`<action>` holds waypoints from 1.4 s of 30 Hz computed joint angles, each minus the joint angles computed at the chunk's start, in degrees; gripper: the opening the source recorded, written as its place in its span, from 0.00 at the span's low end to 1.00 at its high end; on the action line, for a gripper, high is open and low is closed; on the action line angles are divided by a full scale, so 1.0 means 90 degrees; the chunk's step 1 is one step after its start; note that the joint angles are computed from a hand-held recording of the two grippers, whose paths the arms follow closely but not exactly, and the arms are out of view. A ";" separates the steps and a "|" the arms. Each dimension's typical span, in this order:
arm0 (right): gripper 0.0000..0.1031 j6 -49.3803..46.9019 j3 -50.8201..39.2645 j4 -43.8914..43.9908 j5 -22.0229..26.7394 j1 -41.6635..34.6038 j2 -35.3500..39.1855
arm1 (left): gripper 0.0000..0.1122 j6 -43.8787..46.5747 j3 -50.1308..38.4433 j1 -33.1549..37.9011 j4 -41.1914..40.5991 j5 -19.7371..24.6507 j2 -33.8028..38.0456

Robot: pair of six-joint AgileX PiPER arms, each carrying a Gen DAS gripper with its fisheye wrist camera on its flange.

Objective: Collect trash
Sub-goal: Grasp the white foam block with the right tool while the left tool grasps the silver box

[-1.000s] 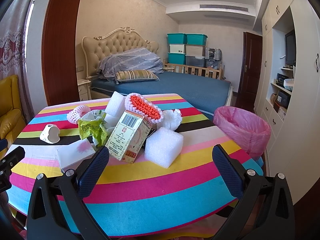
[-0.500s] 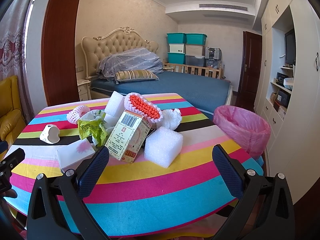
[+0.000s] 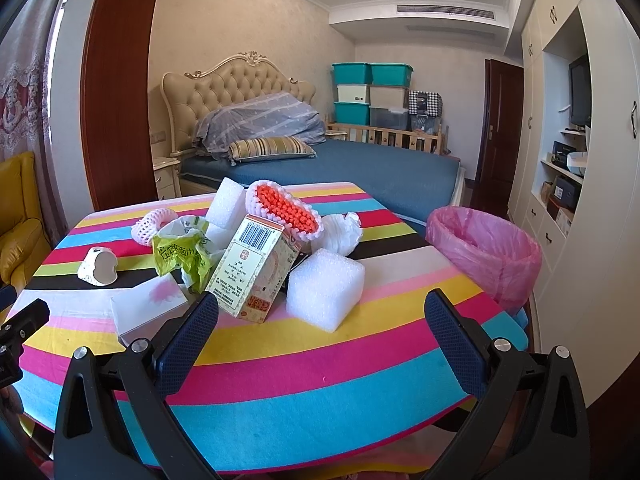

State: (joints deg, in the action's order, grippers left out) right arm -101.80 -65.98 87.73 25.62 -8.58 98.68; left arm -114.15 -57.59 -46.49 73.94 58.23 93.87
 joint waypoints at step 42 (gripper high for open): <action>0.87 0.7446 -0.6079 -0.7363 0.1965 0.0937 0.4024 | 0.84 0.5183 -0.2261 0.2057 -0.2939 -0.2592 0.1996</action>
State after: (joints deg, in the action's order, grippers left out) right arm -34.78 -120.69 21.46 43.30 -0.15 134.90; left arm -67.51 -77.94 -27.98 47.50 34.90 111.83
